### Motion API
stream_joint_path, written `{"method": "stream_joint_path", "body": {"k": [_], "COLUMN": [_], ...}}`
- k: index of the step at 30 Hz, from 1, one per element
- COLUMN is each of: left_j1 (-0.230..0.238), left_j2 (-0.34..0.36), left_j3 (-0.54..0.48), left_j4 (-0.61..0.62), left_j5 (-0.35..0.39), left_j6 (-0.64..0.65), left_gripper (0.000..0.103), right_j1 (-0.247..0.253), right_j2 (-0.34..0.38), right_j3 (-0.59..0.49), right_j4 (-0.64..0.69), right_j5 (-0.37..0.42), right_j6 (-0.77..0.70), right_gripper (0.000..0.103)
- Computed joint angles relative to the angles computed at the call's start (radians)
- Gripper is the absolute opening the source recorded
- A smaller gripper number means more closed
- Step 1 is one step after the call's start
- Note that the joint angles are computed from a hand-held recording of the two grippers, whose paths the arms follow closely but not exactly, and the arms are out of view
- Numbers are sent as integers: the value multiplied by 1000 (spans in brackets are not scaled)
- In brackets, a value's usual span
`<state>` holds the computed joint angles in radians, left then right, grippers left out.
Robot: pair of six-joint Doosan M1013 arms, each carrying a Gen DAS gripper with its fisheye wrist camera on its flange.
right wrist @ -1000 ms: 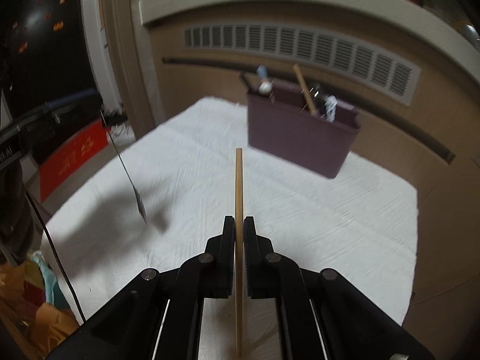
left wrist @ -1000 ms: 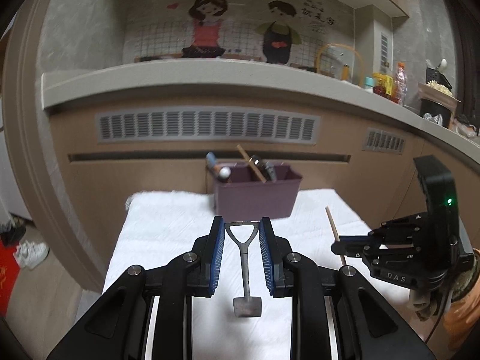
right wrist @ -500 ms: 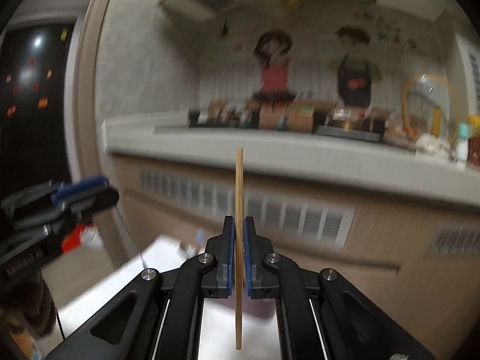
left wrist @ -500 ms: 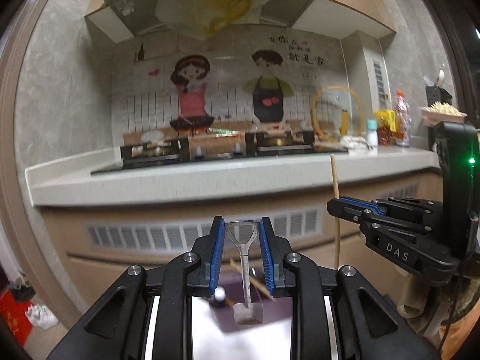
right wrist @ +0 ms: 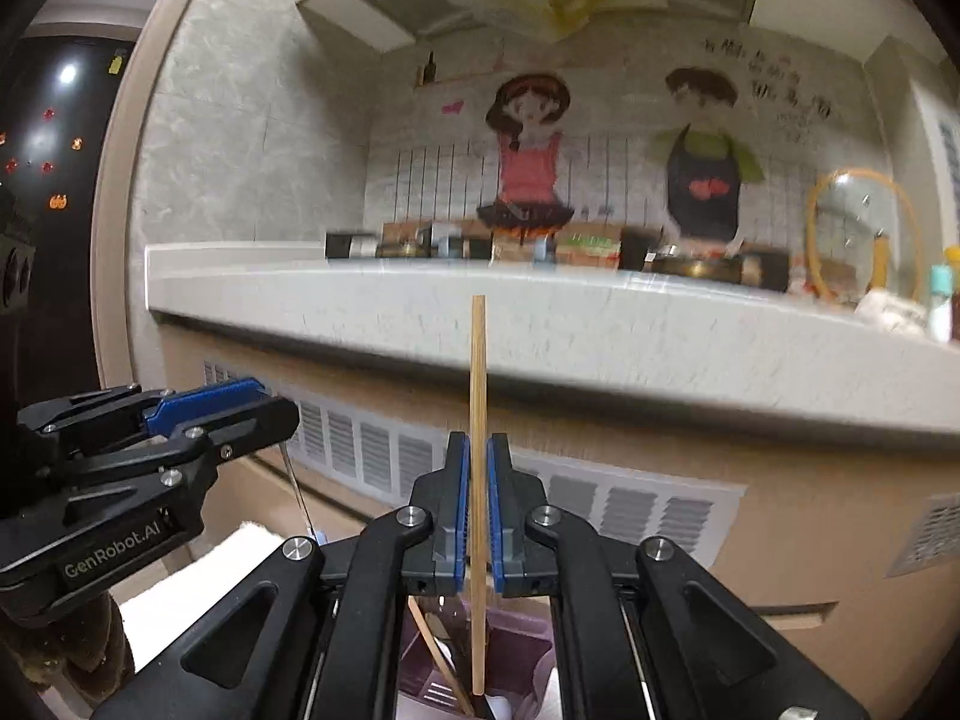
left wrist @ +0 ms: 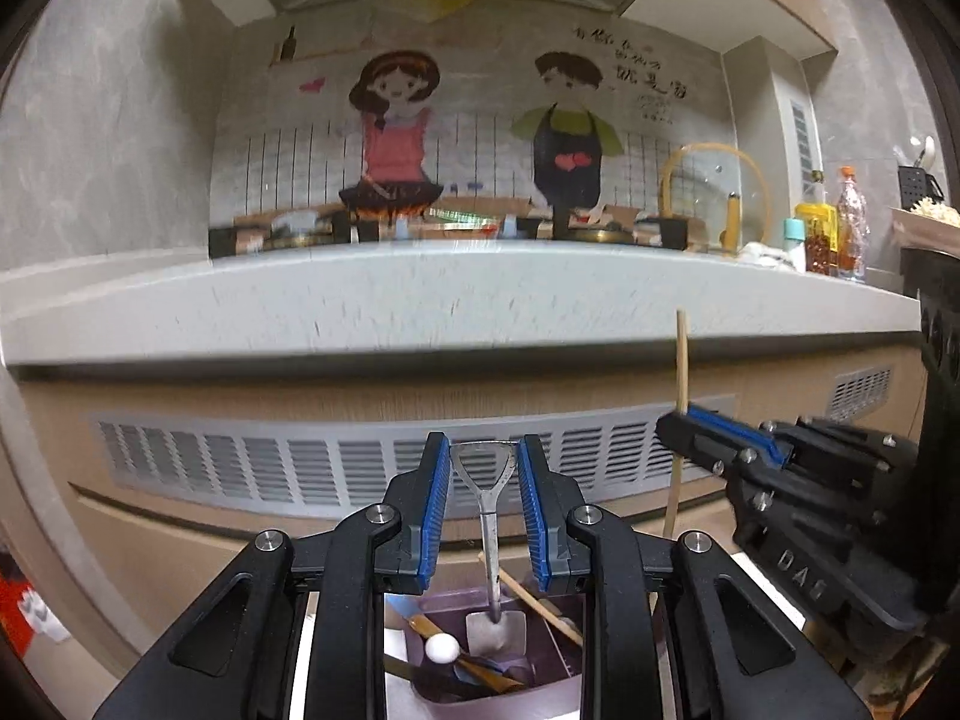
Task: Organize utensils
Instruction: 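Lift both held utensils and lower them into the purple caddy, then open both tools to release the shovel utensil and chopstick into the caddy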
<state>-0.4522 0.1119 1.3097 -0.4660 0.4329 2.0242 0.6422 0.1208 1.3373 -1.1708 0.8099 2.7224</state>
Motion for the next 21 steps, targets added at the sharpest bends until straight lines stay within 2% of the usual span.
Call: {"method": "stream_joint_path", "body": {"k": [3,10,13,21], "left_j1": [-2,-9,-17,-24], "left_j2": [30,87,95,111], "left_j3": [-16,-41,-33,-43], "left_j4": [36,121,174,195], "left_j5": [28,103,101,128], "left_j6": [-48,-165,-197,-233], "left_gripper": [24,24,24,25], "right_j1": [-20,-77,-98,-135], "right_j2": [17,33,35,31], "right_j3": [4,22,34,70], "right_j4": [52,263,353,519], "right_j5": [-8,-31,-39,-76], "right_j6": [-28,-96,-125,-172], "right_gripper": [6,6,6,6]}}
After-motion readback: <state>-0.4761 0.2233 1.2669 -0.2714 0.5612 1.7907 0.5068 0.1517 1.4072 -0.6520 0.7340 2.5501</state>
